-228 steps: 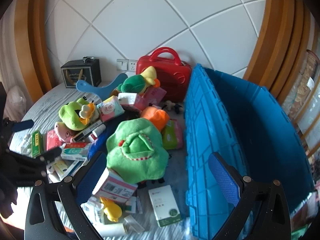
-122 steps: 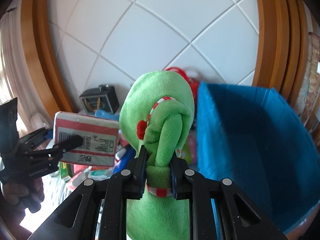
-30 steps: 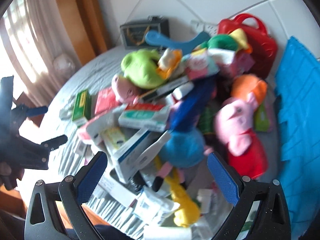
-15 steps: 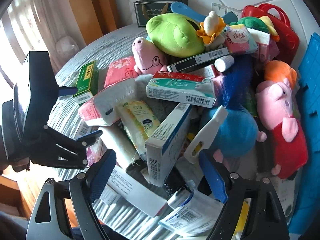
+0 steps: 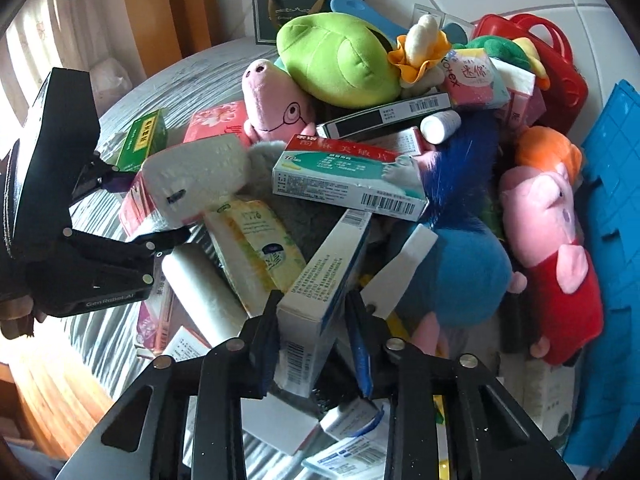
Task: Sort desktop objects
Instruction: 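Return both tools to the pile and reach for the pink tissue pack and white box, then grasp the pink tissue pack with the left tool while the right tool grasps a white medicine box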
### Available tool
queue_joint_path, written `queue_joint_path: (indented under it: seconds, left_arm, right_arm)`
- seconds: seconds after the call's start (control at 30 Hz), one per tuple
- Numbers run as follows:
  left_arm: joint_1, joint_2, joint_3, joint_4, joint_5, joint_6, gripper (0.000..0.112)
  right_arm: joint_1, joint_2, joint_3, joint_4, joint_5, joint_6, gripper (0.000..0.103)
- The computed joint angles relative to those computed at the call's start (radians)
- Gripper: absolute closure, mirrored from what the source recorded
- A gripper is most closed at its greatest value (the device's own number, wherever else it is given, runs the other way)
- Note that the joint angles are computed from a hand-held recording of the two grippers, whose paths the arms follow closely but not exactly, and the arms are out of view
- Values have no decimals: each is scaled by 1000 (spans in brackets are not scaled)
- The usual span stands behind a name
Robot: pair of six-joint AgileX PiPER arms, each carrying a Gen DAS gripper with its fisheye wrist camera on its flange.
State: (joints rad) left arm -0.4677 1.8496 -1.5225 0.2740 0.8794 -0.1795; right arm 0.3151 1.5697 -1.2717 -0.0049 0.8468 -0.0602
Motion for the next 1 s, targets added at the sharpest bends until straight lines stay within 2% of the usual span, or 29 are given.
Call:
queue_joint_path:
  seconds: [0.23, 0.53, 0.73, 1.0]
  left_arm:
    - [41, -81, 34, -74, -1, -31, 57]
    - [18, -133, 32, -44, 17, -76, 57]
    - [-5, -155, 14, -35, 53, -102, 57]
    - [-48, -167, -87, -26, 151, -167, 57]
  right_arm:
    - [-38, -33, -24, 56, 39, -16, 85]
    - [-70, -87, -66, 125, 102, -70, 87]
    - [-71, -110, -108, 135, 141, -88, 87]
    - [-105, -145, -153, 140, 198, -117, 87]
